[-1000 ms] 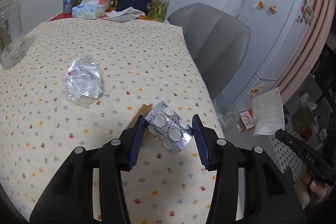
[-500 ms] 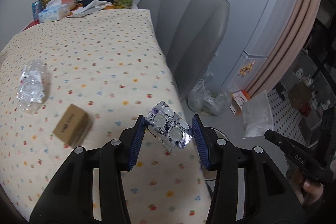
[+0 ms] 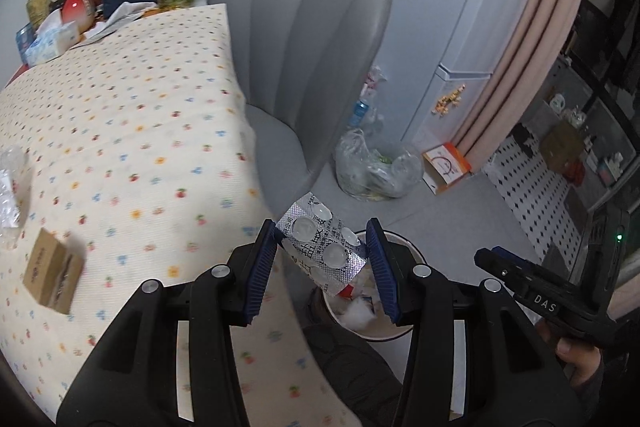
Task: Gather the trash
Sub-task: 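Open both grippers to drop the tissue and blister pack into the bin, then move both grippers back over the table toward the box and bottle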
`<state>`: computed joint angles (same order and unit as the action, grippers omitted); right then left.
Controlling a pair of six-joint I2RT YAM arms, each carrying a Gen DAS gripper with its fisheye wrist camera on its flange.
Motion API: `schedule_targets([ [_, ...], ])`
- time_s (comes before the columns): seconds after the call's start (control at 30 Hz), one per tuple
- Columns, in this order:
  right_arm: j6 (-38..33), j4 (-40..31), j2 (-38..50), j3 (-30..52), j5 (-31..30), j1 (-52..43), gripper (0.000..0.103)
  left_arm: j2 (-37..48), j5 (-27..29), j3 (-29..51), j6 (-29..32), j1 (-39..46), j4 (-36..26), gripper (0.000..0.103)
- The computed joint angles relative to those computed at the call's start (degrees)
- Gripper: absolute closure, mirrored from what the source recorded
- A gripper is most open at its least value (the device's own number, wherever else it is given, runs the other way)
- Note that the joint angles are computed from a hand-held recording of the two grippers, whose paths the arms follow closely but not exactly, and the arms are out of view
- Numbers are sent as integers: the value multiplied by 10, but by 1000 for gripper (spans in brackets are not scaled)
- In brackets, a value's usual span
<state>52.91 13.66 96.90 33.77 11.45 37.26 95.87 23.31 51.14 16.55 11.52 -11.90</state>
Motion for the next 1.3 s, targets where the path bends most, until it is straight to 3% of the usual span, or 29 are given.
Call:
schedule_targets([
  [0.37, 14, 28, -60, -84, 4, -34, 40, 22, -31, 6, -25, -107, 2, 55],
  [0.53, 16, 15, -112, -123, 11, -57, 40, 38, -37, 22, -46, -158, 0, 52],
  [0.67, 14, -1, -145, -139, 14, -71, 39, 42, -26, 31, -53, -186, -9, 29],
  [0.77, 14, -12, -164, -145, 18, -74, 38, 29, -34, 17, -55, -196, 0, 19],
  [0.93, 8, -15, -168, -136, 29, -55, 31, 9, -42, 2, -53, -175, 2, 14],
  [1.1, 8, -16, -152, -107, 46, -15, 16, -12, -23, -7, -41, -117, -6, 11],
  [1.3, 7, -36, -131, -58, 54, 17, 9, -26, 5, 1, -25, -43, -23, 10],
])
